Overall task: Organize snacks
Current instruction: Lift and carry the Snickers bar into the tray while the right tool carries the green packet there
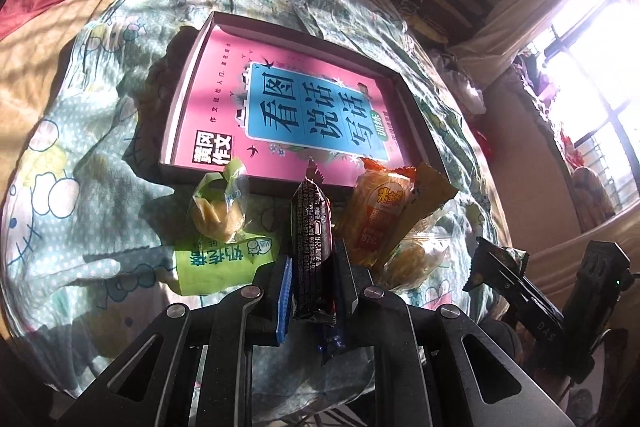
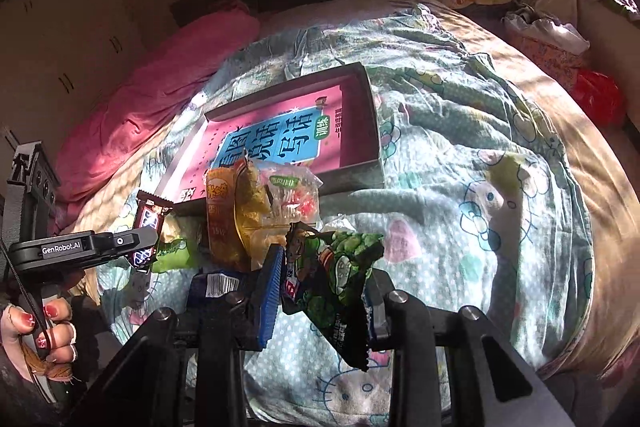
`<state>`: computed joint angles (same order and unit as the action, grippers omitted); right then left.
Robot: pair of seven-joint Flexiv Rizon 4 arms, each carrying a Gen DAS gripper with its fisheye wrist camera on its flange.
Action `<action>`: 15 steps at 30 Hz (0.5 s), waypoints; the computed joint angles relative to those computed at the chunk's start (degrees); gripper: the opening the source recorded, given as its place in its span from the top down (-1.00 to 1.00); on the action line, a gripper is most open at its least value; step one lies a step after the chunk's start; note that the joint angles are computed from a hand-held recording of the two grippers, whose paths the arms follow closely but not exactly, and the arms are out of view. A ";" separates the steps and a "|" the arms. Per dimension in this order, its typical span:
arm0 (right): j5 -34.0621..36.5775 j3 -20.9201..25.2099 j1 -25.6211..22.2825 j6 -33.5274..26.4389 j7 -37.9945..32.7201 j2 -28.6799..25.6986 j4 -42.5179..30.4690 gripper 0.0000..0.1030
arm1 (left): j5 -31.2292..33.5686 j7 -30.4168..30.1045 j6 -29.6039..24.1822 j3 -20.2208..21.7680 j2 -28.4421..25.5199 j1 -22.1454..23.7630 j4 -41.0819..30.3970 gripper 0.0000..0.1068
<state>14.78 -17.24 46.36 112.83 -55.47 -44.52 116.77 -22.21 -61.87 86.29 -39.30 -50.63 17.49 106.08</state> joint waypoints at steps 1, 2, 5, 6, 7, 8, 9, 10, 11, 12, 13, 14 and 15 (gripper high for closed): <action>0.09 -0.62 0.14 0.18 -0.12 -0.17 -0.43 0.36 | 0.15 0.13 0.36 0.02 0.05 -0.05 -0.35 0.67; 0.47 -1.76 0.70 0.20 -0.17 -0.61 -1.23 0.36 | 0.24 0.05 0.82 0.18 0.08 -0.23 -0.74 0.67; -0.38 -1.07 -1.56 1.49 -0.78 -1.67 -3.83 0.36 | 0.48 -0.40 1.41 0.81 -0.15 -0.75 -2.23 0.67; -0.66 -1.02 -2.13 1.38 -1.10 -2.10 -4.87 0.36 | 0.47 -0.70 1.46 1.19 -0.24 -0.99 -2.70 0.67; -1.00 -0.90 -2.75 1.27 -1.41 -2.56 -5.90 0.36 | 0.44 -0.95 1.41 1.49 -0.38 -1.17 -3.20 0.67; -1.04 -1.00 -3.18 1.20 -1.50 -3.23 -7.12 0.36 | 0.35 -1.25 1.30 1.99 -0.55 -1.50 -3.87 0.67; -1.58 -0.10 -4.45 1.17 -1.47 -3.66 -8.28 0.36 | 0.24 -1.59 1.07 2.69 -0.69 -2.01 -4.62 0.67; -2.20 0.98 -5.88 1.33 -1.39 -4.17 -9.48 0.36 | 0.14 -1.81 0.95 3.27 -0.88 -2.46 -5.22 0.67; -2.60 1.56 -6.79 1.45 -1.39 -4.66 -10.53 0.36 | -0.01 -2.10 0.79 4.01 -1.09 -3.06 -6.00 0.67; -3.23 2.13 -7.75 1.38 -1.52 -5.15 -11.62 0.36 | -0.20 -2.46 0.59 4.86 -1.25 -3.73 -6.72 0.67; -3.54 2.29 -8.25 1.32 -1.64 -5.61 -12.52 0.36 | -0.40 -2.63 0.33 5.38 -1.54 -4.17 -7.48 0.67; -3.99 2.69 -8.93 1.44 -1.79 -6.06 -13.36 0.36 | -0.63 -2.79 0.05 5.89 -1.82 -4.63 -8.22 0.67; -4.81 3.50 -10.00 1.17 -1.91 -6.38 -14.24 0.36 | -0.88 -3.04 -0.11 6.51 -2.04 -5.19 -8.89 0.67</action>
